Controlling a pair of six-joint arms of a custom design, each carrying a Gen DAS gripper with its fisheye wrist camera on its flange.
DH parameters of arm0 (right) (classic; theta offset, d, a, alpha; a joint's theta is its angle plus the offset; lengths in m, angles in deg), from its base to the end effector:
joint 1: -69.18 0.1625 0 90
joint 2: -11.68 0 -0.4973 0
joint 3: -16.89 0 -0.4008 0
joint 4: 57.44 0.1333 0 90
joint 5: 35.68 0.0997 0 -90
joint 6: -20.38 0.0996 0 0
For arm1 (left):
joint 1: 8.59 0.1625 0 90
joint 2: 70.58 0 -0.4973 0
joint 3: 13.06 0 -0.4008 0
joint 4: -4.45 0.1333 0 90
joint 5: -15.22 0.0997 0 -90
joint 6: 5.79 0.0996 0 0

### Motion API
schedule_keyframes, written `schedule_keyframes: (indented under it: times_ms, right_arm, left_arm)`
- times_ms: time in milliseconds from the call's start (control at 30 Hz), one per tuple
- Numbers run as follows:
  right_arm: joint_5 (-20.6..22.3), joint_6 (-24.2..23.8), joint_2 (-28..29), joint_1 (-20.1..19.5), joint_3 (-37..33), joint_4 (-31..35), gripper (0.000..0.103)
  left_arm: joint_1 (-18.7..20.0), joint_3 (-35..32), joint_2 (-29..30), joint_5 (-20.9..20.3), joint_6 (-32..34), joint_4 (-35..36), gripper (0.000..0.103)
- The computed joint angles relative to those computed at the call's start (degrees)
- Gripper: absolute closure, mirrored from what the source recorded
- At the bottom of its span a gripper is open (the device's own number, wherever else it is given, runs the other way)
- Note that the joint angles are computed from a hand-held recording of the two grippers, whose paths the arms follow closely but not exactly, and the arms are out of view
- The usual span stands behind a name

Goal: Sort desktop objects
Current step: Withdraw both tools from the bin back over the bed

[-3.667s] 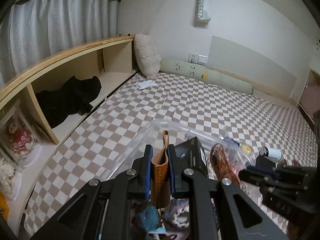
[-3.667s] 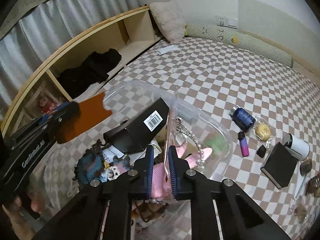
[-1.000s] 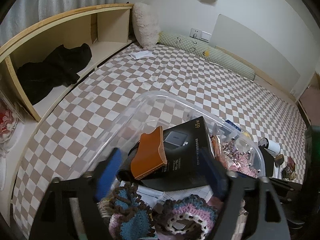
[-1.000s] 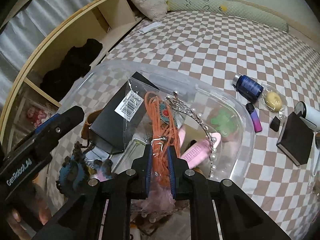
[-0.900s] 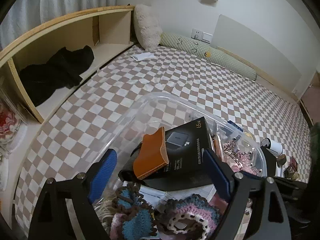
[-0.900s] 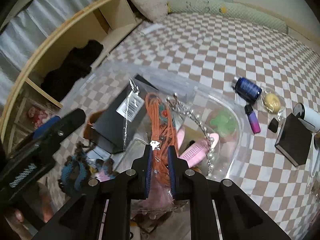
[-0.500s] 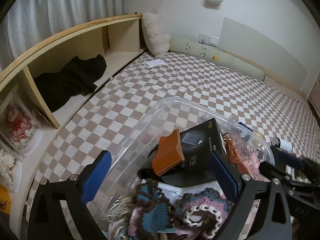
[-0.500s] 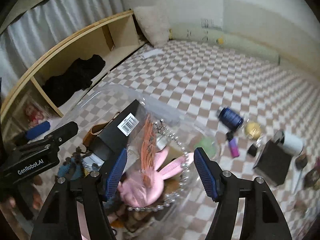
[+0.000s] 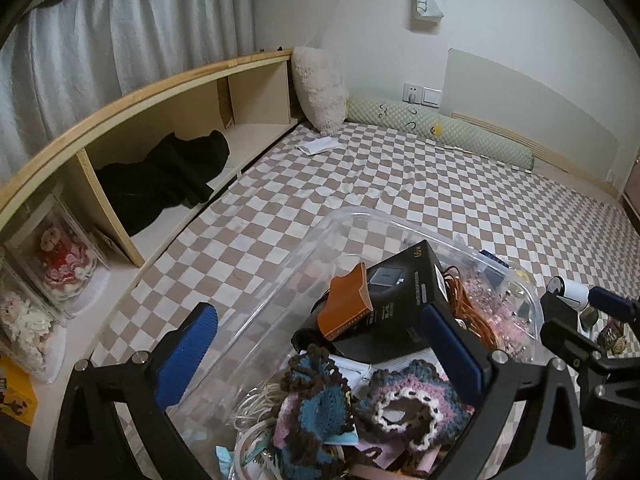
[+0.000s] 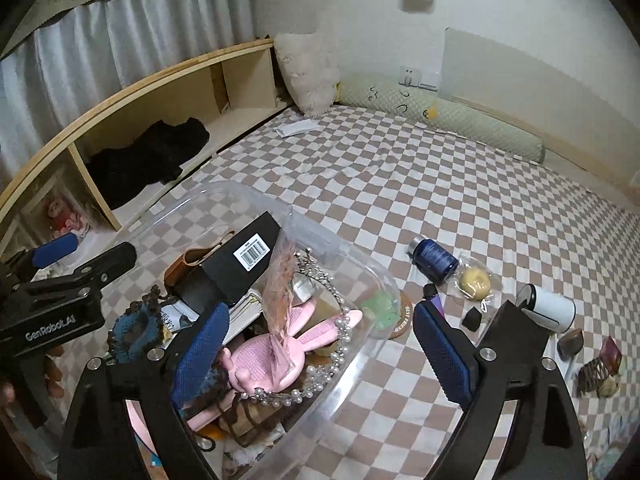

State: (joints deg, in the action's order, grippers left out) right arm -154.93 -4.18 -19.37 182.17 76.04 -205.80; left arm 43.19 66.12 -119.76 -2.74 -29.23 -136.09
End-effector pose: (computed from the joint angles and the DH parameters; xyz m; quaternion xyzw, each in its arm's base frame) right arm 0.4331 -0.8042 0.2054 0.3163 -0.8814 0.2492 0.2472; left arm -0.3011 -0.7510 0.3447 -0.0016 0.8027 -0.4204 0.4230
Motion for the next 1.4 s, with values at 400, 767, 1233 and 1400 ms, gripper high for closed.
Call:
schedule_keyframes:
  times_ms: [400,767,1233,1400]
  right_arm:
    - [0.3,0.4,-3.5,-0.3,4.5,-4.9,0.0]
    - [0.2,-0.3,-8.5,-0.9,9.3,-12.0,0.0]
    - [-2.3,-4.2,-15.6,-2.5,16.4,-27.0,0.0]
    - [-4.4,-9.5,-17.5,-3.8,19.1,-32.0,0.0]
  left_arm:
    - [-2.4,2.1,-1.0,0.5,1.2,-2.4,0.0]
    - [-5.8,2.0,0.7,-0.7,12.6,-13.4,0.0]
    - [-9.7,-3.5,8.1,-2.1,32.0,-32.7,0.0]
    - [-9.4,-5.3,8.7,-5.9,22.4,-22.7,0.0]
